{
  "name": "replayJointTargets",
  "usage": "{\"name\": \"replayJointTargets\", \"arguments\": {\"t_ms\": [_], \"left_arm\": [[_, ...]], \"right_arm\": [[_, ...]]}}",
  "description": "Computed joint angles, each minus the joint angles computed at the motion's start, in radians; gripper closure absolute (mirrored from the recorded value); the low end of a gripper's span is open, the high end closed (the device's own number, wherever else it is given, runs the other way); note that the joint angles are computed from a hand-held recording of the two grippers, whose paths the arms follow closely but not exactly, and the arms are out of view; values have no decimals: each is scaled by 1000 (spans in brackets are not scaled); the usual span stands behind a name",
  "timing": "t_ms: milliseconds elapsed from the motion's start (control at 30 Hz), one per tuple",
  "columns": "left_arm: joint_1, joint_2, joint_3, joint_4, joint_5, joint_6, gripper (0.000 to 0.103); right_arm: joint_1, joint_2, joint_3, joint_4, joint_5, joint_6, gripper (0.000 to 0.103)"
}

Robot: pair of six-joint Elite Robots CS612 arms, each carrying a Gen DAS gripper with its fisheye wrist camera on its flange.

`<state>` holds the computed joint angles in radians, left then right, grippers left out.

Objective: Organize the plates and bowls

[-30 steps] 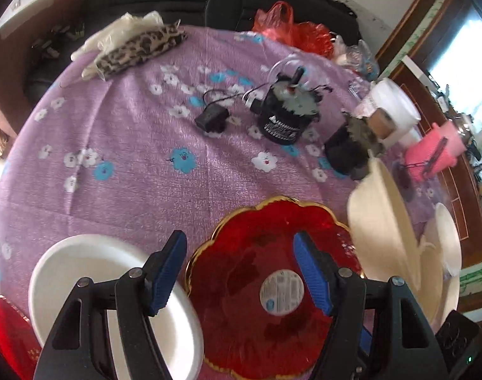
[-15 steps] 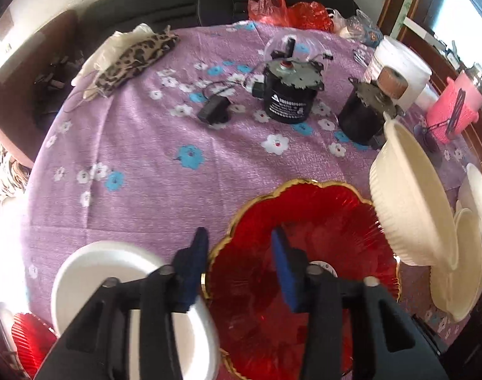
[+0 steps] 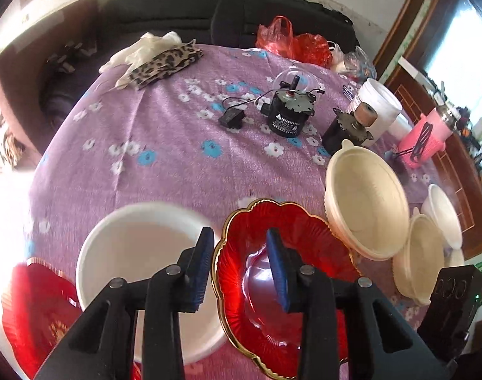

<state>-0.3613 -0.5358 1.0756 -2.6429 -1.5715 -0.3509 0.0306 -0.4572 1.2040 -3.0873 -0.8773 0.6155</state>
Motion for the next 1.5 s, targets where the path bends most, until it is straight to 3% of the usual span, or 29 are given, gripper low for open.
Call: {"name": "replayJointTargets", "arguments": {"t_ms": [300,467,700,967,1133,1267,1500], "left_arm": [[-2,-71,178,-125,-105,-65,70],[-13,-81,244,-173,-180,-95,70],[-37,-71,291,-197,-227,-99,70],[-70,-71,332,-279,-140,-92,62],[-64,-76,343,-309,-158,-135,63],[-53,-104,392,-400,-184,-177,63],[-48,-165,491,-561,-100,-219,63]], "right_arm": [[-5,-89,129,-20,-42,-67,65],[-24,-146,243,-22,-59,-111,65],[-42,-184,332,-35,-128,-141,65],[-32,-197,358,-30,-190,-172,65],[-31,-209,374,-24,-207,-182,70],[-35,-224,401,-74,-182,-178,74],[-15,-242,403,-112,-144,-175,74]]}}
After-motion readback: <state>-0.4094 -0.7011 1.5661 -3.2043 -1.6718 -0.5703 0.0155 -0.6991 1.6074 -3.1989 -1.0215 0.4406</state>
